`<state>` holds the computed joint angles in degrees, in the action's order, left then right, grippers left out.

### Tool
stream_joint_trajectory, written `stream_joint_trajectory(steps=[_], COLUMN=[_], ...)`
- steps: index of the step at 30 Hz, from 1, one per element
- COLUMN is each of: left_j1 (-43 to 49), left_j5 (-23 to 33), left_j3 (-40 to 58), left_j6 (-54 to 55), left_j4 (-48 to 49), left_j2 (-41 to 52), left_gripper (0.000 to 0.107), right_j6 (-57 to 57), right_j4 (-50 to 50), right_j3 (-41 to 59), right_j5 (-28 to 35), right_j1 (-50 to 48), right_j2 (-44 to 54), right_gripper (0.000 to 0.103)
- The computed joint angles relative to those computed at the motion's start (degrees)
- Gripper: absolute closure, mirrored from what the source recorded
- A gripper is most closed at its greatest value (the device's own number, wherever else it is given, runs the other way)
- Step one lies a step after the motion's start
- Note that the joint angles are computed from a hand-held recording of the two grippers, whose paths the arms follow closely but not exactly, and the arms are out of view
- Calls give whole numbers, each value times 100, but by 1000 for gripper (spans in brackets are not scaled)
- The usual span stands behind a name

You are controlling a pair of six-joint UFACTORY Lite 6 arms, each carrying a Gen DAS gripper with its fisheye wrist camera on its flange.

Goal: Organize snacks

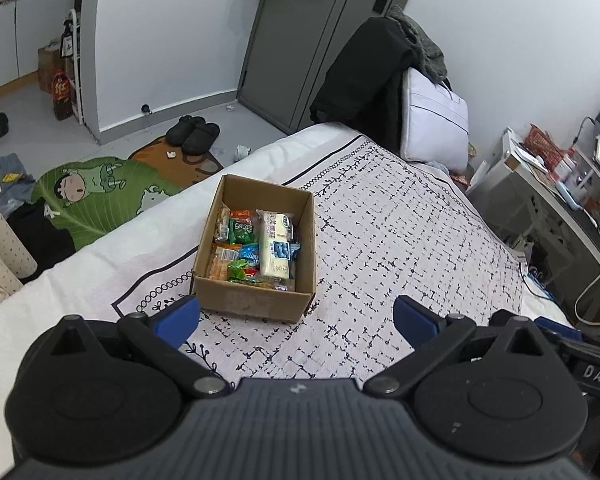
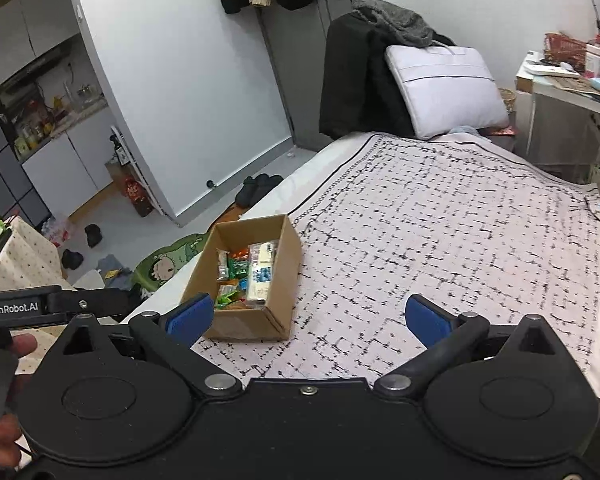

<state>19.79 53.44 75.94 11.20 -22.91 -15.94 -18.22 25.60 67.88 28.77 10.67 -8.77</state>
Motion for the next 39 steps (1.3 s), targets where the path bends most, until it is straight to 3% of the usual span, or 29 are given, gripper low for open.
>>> stream_joint_trajectory(steps=[15, 39], left_j1=[12, 231], left_j5=[217, 413], left_j3=[-504, -353], left_j6=[509, 746], left_j4=[-19, -150], left_j2=[-737, -772], left_gripper=[5, 5], right_j6=[-59, 218], right_j4=[-113, -341], right_j3=[-532, -566], right_j5=[-4, -14], right_j1=[-133, 26], right_j2=[-614, -793], right_gripper=[0, 0])
